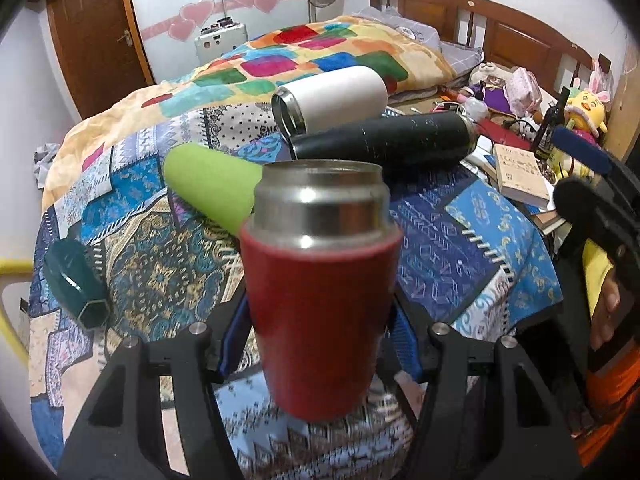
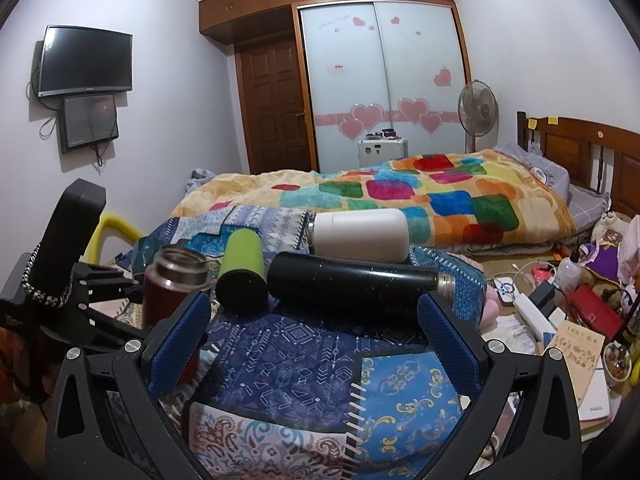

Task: Flip cup upright
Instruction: 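Grasp the red bottle with the right tool while the left tool releases it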

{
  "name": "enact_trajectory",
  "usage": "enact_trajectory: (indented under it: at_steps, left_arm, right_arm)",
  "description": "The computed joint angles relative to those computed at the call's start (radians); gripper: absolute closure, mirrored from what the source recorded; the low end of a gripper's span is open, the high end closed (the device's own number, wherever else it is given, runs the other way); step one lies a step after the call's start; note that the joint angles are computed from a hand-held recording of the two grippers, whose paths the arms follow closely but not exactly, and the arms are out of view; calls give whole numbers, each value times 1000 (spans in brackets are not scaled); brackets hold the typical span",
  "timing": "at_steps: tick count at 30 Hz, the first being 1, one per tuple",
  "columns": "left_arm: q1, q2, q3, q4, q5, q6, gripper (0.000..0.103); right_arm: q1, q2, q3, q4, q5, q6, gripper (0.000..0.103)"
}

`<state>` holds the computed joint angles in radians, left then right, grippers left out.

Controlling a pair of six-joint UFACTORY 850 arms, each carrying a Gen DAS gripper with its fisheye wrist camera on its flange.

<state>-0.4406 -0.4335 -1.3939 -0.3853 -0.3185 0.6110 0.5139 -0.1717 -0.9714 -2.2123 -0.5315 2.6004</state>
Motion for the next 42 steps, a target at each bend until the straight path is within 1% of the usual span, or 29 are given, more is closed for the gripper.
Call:
enact_trajectory:
  at_steps: [3,4,5,6,9,11,15,17,18,19,20,21,23,24,26,28,29,31,33,37,39,42]
  left_arm:
    - [5,-20,-22,-70,-26,60,41]
    - [8,-33,-37,-84,-49,70,41]
    - [10,-49,-52,-81,-75,62,41]
    - [9,-57,-57,-77,-84,53,41]
    - [7,-73,-52,-72,-81,44,41]
    - [11,-65,-38,-118,-66,90,41]
    - [22,-67,-42,-148,-86,102,41]
    - [26,-52,-32,-161,-76,107,39]
    - [31,-45,-27,-184,-72,125,34]
    - [40,-27,-11,-249,-65,181,31]
    - [49,-10,4,-309,-58,234,30]
    - [55,3,16,-339,-45,258,30]
    - [78,42,53,-387,8,295,28]
    - [93,53,63,-395,21,293,26]
    - [117,60,73,-353,47,229,26]
    - [138,59,82,-199,78,78,26]
    - [150,53,82,-155,71,38,26]
    - [167,42,79,-151,40,29,26]
    - [173,38,86,-187,27,64,26]
    - [172,52,124,-278,42,182,26]
    - [171,53,128,-336,15,240,26]
    - [164,67,152,-387,-1,300,26]
  right_arm:
    - [-7,-19,-13,14,18,-14,0]
    - [-10,-25,-18,19,25,-19,0]
    - [-11,-27,-19,20,29,-20,0]
    - [-12,-30,-21,22,34,-20,0]
    - [-18,-40,-27,25,54,-21,0]
    - [-20,-47,-34,36,65,-33,0]
    - [-20,-58,-48,52,84,-46,0]
    - [-23,-59,-52,42,98,-34,0]
    - [-23,-60,-54,39,102,-29,0]
    - [-24,-62,-58,37,106,-26,0]
    - [-25,-65,-62,36,111,-28,0]
    - [-24,-71,-68,41,112,-33,0]
    - [-24,-87,-86,53,135,-56,0]
    - [-25,-96,-95,63,145,-68,0]
    - [-22,-119,-117,78,173,-92,0]
    - [-21,-142,-140,88,200,-107,0]
    - [-22,-149,-148,94,210,-115,0]
    - [-21,-174,-174,130,233,-154,0]
    - [-19,-189,-191,172,245,-199,0]
    - [-16,-205,-208,270,257,-301,0]
    - [-17,-206,-212,321,259,-351,0]
    - [-18,-198,-206,350,266,-374,0]
